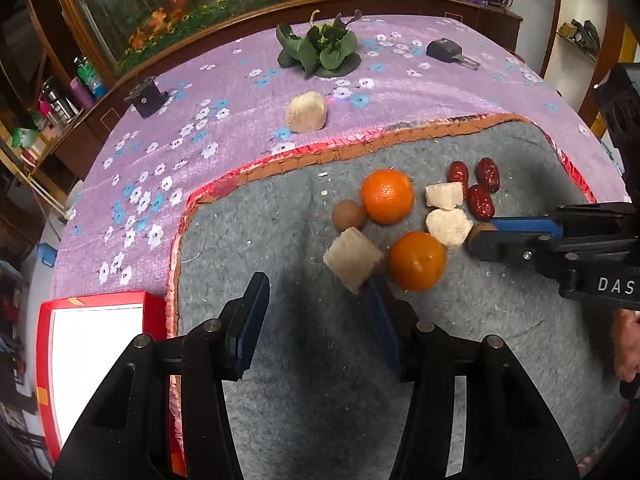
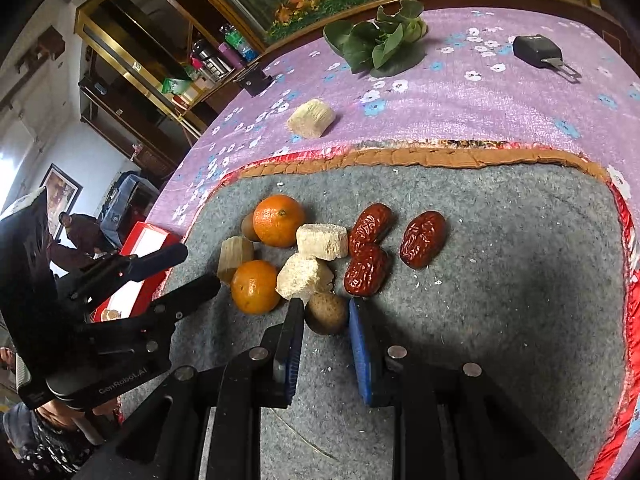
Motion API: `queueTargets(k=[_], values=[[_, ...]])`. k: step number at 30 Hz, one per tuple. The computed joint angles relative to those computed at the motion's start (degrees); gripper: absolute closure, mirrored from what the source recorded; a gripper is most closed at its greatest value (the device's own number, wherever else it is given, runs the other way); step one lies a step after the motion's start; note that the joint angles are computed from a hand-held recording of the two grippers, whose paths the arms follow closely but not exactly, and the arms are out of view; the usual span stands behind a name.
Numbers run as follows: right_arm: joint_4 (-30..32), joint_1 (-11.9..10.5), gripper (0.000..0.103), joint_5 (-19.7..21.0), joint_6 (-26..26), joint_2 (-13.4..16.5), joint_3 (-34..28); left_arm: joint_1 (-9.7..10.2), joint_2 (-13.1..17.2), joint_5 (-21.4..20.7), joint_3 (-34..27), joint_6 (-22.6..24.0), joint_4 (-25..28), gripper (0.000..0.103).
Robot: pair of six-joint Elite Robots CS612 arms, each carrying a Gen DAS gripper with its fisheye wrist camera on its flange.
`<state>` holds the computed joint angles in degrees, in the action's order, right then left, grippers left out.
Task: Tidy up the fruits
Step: 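Grasp a brown round fruit with the right tool while the left tool grasps a beige cube, then carry the brown fruit and beige cube into the white tray and open both tools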
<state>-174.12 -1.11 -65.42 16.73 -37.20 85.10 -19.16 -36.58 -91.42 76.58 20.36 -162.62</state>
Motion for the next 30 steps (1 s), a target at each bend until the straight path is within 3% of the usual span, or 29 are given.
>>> queueTargets(k=[2,6,9,16,19,23,30], values=[[0.1,0.1,0.081,-0.2,-0.1,0.0,-0.2,0.28,0.6,-2.7,-1.5,1.7,2.7,0.053],[0.0,0.0,0.081,0.4,0.3,0.0,0.0,0.16,2.1,-3.3,-3.7,4.5,4.1,0.053],[0.1,-0.1,0.081,0.7,0.4,0.1,-0.2,1.02,2.9,-7.3,-6.1,3.6,7.5,0.053],[-0.1,-0.3,0.081,1.7,0.9,0.3,-0.3,0.92,3.4,-8.5,-6.3,7.2,6.0,0.055],[-0.3,-0.3,0.081,1.3,0.6,0.3,-0.3,1.45,3.9,-10.7,-7.4,5.6,7.6,0.056],[-0.8,0.1,0.081,-0.1,-0.6,0.1,0.0,1.41,3.8,-12.5,-6.6,5.0,6.2,0.076],[-0.8,0.1,0.081,-1.1,-1.7,-0.4,0.5,1.73,3.7,-13.7,-5.7,1.1,4.3,0.077]])
